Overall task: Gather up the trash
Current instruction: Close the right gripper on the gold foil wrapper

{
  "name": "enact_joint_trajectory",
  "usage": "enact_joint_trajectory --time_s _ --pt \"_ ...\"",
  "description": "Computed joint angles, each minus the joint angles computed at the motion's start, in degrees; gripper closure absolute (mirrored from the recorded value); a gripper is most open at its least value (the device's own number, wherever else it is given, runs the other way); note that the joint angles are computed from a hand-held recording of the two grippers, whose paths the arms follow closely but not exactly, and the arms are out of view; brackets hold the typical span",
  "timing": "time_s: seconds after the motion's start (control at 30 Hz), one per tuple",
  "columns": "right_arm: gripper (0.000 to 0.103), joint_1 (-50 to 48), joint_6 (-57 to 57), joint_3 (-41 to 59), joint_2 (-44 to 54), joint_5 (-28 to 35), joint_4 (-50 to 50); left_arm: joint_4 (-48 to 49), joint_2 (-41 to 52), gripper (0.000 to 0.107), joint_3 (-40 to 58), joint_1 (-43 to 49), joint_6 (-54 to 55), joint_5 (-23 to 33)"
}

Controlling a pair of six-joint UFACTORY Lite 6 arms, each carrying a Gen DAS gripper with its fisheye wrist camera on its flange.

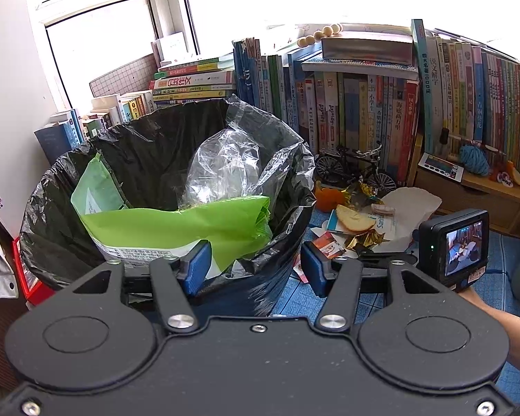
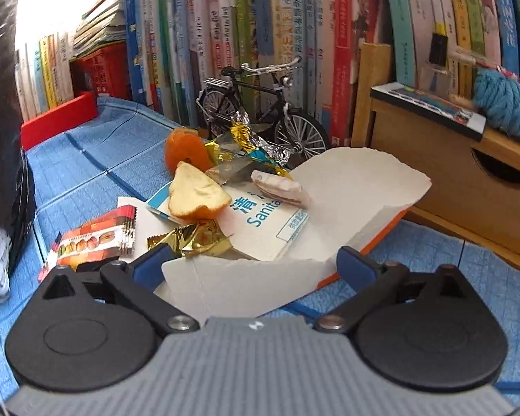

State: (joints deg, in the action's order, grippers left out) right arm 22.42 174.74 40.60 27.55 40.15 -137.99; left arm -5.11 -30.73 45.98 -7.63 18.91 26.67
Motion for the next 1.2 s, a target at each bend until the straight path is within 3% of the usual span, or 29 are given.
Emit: enact_joint_trajectory --time_s 0.27,0.4,0.57,0.77,1.03,1.17,1.2 --pt "0.000 0.16 0.32 0.04 0.27 0.13 0.04 0.26 -0.24 0.053 -0.39 -0.01 0.27 -0.35" --pt "0.001 2.44 -5.84 0.10 -2.32 -2.22 8.46 -0.28 -0.62 0.053 -0.73 0.22 0.81 -0.44" --pt "0.019 7.05 -7.98 -1.50 -4.71 1.61 9.44 -0.80 -0.38 0.053 -0.40 0.39 1.09 -0.18" --pt "0.043 9.04 -15.10 2.59 -4.24 -0.80 13.86 -1.74 -0.70 0.053 -0.51 0.92 2.39 -0.11" --pt "0.049 5.41 -15.66 4.40 -5.22 -7.26 12.08 -1.78 -1.03 0.053 -0.66 0.89 2.26 -0.01" --pt "0.077 4.53 -16.45 4.75 -5.68 -8.88 12.89 -1.26 -1.29 0.053 -0.87 0.74 1.79 -0.13" --pt "0.078 4.08 -15.90 4.71 -5.92 -9.55 11.86 -1.21 -1.30 0.053 -0.88 0.71 1.72 -0.13"
